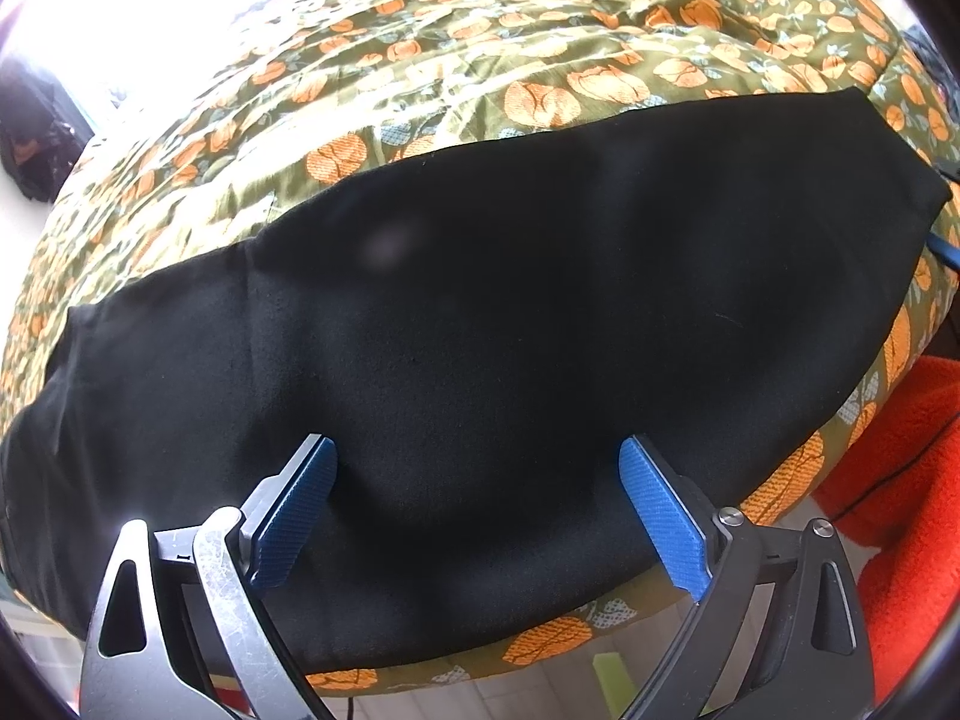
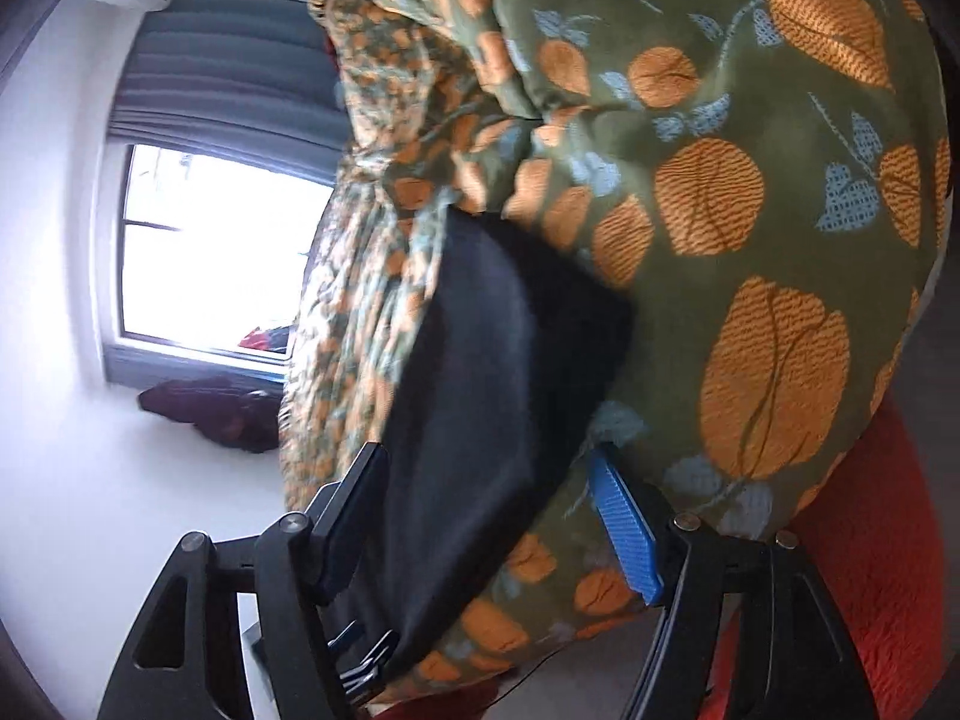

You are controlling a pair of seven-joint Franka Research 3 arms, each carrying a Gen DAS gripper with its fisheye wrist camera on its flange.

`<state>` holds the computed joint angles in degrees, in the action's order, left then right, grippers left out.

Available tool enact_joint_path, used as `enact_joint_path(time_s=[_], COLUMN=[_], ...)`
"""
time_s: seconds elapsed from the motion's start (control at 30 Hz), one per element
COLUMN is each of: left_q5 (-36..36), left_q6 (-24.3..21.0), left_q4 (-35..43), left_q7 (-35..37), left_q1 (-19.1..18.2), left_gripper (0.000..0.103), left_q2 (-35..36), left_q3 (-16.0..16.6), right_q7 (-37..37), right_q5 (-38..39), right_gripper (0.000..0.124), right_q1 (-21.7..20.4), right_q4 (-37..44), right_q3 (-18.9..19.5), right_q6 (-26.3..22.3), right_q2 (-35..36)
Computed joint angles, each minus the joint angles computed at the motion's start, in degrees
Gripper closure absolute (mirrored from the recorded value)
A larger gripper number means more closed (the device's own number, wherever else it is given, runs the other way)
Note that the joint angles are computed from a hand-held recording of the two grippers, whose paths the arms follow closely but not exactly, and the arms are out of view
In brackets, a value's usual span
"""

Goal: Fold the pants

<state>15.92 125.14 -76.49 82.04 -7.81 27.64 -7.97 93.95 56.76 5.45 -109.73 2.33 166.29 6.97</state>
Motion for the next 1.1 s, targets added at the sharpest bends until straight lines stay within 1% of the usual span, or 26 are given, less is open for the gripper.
enact_joint_path(time_s=[0.03,0.1,0.13,0.2,0.23,0.3,0.33,0.37,0.43,0.57,0.67,0.7,0.77,0.87,0.93,1.0,1.1], left_q5=[0.03,0.29,0.41,0.6,0.57,0.59,0.59,0.72,0.92,2.13,3.23,3.69,4.53,3.5,-0.84,-2.98,-5.48], left_q6=[0.16,0.71,0.98,1.44,1.54,1.5,1.55,1.57,1.61,2.01,2.59,2.88,3.52,3.36,0.52,-1.56,-1.59], left_q4=[-0.08,-0.73,-1.17,-1.62,-1.76,-1.77,-1.81,-1.82,-1.98,-2.54,-3.3,-3.57,-4.0,-3.58,-0.79,0.57,-1.4], left_q7=[-0.09,-0.46,-0.62,-0.75,-0.73,-0.78,-0.74,-0.78,-0.89,-1.39,-2.04,-2.33,-2.61,-1.3,1.27,1.4,0.99], left_q1=[0.0,-0.08,-0.09,-0.09,-0.04,-0.03,-0.01,-0.06,-0.13,-0.6,-0.97,-1.11,-1.32,-0.59,1.16,2.0,4.17], left_gripper=[0.007,0.007,0.007,0.007,0.007,0.007,0.007,0.007,0.007,0.007,0.007,0.006,0.005,0.003,0.003,0.005,0.005], left_q2=[0.0,-0.34,-0.61,-0.84,-0.92,-0.93,-0.95,-0.94,-1.05,-1.29,-1.57,-1.64,-1.7,-1.56,-0.88,-1.09,-4.04], left_q3=[0.01,0.09,0.1,0.1,0.06,0.04,0.02,0.05,0.1,0.36,0.56,0.66,0.76,0.23,-0.93,-0.83,-0.25], right_q7=[2.78,2.08,2.11,6.54,8.67,13.15,16.69,17.53,19.68,26.6,28.63,28.27,26.05,20.61,19.45,19.11,18.03], right_q5=[-3.01,-3.89,-5.76,-11.82,-14.45,-20.2,-24.3,-25.22,-28.54,-40.79,-45.36,-45.45,-43.15,-38.0,-38.58,-39.91,-41.78], right_gripper=[0.055,0.055,0.055,0.055,0.058,0.077,0.103,0.113,0.113,0.114,0.114,0.114,0.114,0.114,0.114,0.114,0.114], right_q1=[0.36,-0.11,0.08,1.12,1.56,2.33,3.2,2.99,3.34,5.83,5.84,5.54,4.62,3.52,4.23,5.02,6.23], right_q4=[0.77,2.28,3.0,3.08,3.0,2.77,2.5,2.14,1.22,-0.42,-0.15,-0.2,-0.65,1.28,2.83,5.27,9.64], right_q3=[-0.61,-0.49,-0.56,-1.58,-2.02,-3.17,-4.32,-4.04,-4.24,-6.68,-6.47,-5.93,-4.25,-1.85,-1.62,-1.58,-1.23], right_q6=[-0.33,-0.5,0.27,1.45,2.43,2.72,2.83,3.19,4.67,6.54,6.87,7.1,8.03,8.03,7.29,6.39,4.05], right_q2=[0.94,2.02,2.68,2.97,3.28,3.52,3.53,3.28,2.64,0.74,0.0,-0.42,-1.42,-1.59,-1.94,-1.43,-0.59])
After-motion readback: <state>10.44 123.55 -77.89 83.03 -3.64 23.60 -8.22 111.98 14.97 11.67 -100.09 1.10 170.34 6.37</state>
